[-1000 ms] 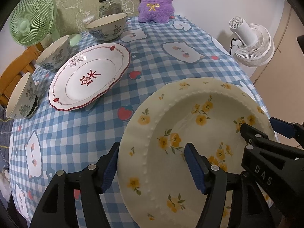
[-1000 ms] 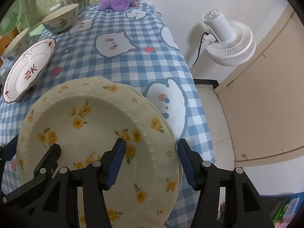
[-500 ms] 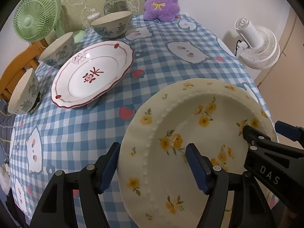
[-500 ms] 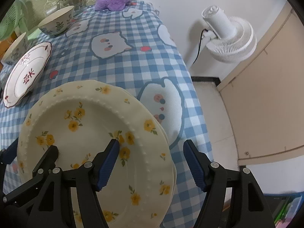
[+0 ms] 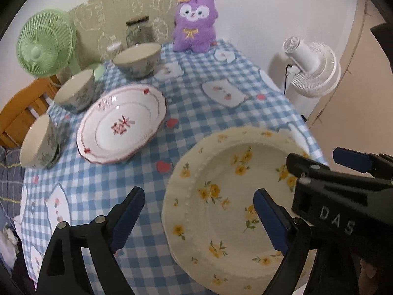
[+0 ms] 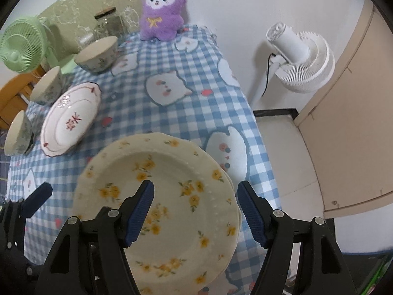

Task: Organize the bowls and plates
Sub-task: 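Open both tools to release the cream flowered plate, then move both tools back and toward the white red-rimmed plate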

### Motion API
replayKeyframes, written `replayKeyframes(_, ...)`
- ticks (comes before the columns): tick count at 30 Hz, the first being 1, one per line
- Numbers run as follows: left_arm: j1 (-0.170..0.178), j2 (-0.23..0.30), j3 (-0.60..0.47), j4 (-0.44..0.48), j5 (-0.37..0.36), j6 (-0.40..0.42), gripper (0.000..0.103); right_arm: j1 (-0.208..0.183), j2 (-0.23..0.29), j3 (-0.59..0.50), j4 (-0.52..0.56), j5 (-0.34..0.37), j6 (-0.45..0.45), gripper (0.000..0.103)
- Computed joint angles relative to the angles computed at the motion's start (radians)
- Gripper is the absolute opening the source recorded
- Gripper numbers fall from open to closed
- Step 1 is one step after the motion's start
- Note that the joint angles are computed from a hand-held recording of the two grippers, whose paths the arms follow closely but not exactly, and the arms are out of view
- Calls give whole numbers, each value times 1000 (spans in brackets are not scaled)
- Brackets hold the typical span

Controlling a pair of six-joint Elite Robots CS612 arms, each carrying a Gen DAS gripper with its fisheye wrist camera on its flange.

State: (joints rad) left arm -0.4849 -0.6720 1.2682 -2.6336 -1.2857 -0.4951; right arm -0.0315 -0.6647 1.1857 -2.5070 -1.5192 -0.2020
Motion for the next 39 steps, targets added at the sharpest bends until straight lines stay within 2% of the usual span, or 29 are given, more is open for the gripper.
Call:
replayKeyframes(3,2,-17,11,-25,2,13,96,2,-23,18,-24,23,-14,83)
replayKeyframes(6,4,-34,18,-45,0,6,98,8,-44,36,-65,41,-40,86)
replayKeyframes(10,7,-56,25,-63,-19,-19,97,9,-64,41,-86,86,-59,88)
replayKeyframes(12,6,-67,32,-89,-10,-23,97,7,-69,31,-74,118,-55,90)
replayKeyframes(19,8,-96,32,-77,26,-79,98,7,-81,10,-81,195,-107,90)
replayKeyframes(22,6,-104,33,-72,64,-91,97,7,-77,-18,-41,243,-141,90)
replayKeyframes(25,7,-109,31,-69,103,-118,98,13,-74,-37,-43,245,-166,91)
replayKeyframes(28,15,-110,22,-61,105,-150,97,14,-64,-59,-39,283,-187,91)
replayKeyframes(32,23,-106,18,-74,132,-140,97,21,-43,-105,9,318,-213,92)
replayKeyframes(35,34,-104,15,-54,136,-176,97,35,-31,-112,-34,296,-203,92)
replayKeyframes(39,52,-92,-2,-20,133,-182,97,52,-2,-156,5,281,-184,92)
